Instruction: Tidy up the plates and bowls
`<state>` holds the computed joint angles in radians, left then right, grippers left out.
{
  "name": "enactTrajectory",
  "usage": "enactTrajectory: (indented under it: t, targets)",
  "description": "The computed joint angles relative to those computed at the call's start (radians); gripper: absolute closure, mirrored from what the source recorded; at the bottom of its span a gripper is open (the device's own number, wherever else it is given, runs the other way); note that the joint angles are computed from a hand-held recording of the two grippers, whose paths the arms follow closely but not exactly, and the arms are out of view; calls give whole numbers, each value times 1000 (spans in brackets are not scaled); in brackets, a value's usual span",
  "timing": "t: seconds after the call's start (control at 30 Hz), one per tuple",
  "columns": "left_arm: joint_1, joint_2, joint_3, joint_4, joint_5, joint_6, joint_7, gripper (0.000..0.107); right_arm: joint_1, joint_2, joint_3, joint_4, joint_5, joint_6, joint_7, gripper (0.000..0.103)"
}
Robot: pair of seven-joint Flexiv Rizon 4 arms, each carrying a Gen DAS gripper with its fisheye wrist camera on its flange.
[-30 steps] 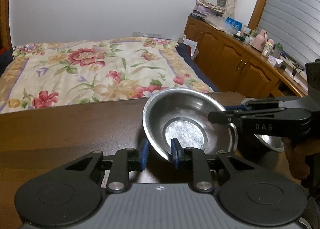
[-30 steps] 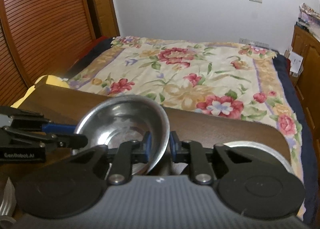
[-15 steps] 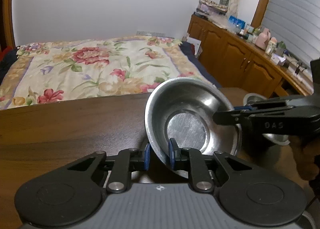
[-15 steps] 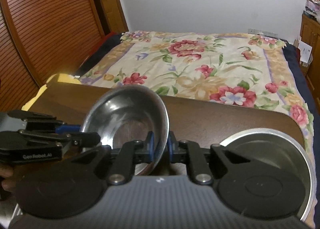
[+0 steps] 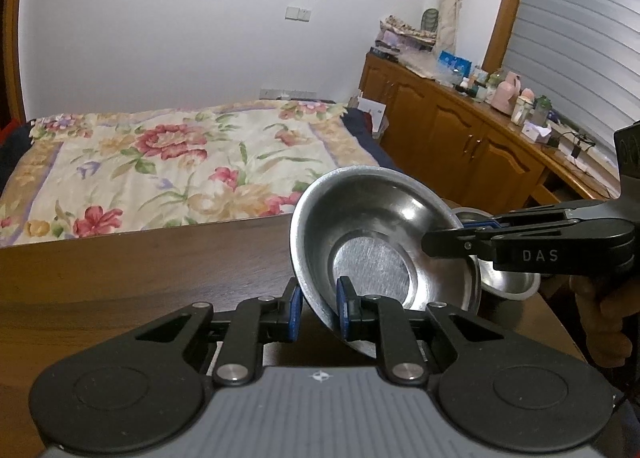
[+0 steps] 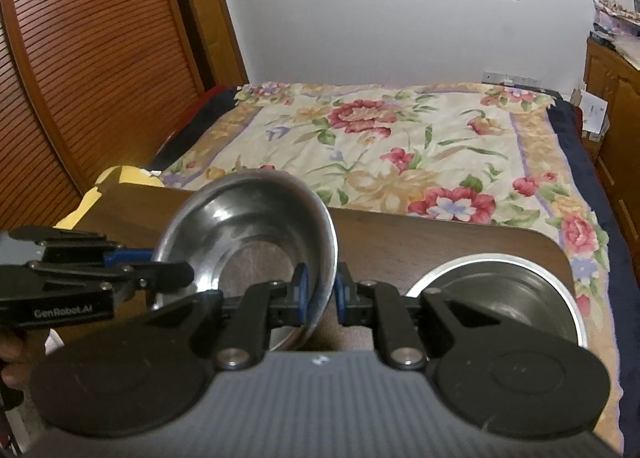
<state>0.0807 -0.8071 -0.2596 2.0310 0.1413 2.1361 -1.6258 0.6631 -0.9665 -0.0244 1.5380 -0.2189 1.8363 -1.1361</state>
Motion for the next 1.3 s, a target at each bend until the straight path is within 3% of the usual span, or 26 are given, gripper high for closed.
enactTrajectory:
  t: [0.8, 1.3]
  targets:
    - [-40, 103, 35, 138, 59, 126, -39, 88, 177, 126, -142, 208, 219, 116, -73, 87]
    - [-43, 110, 54, 233, 112, 199, -54, 87, 178, 154, -83, 286, 272, 158, -131, 87]
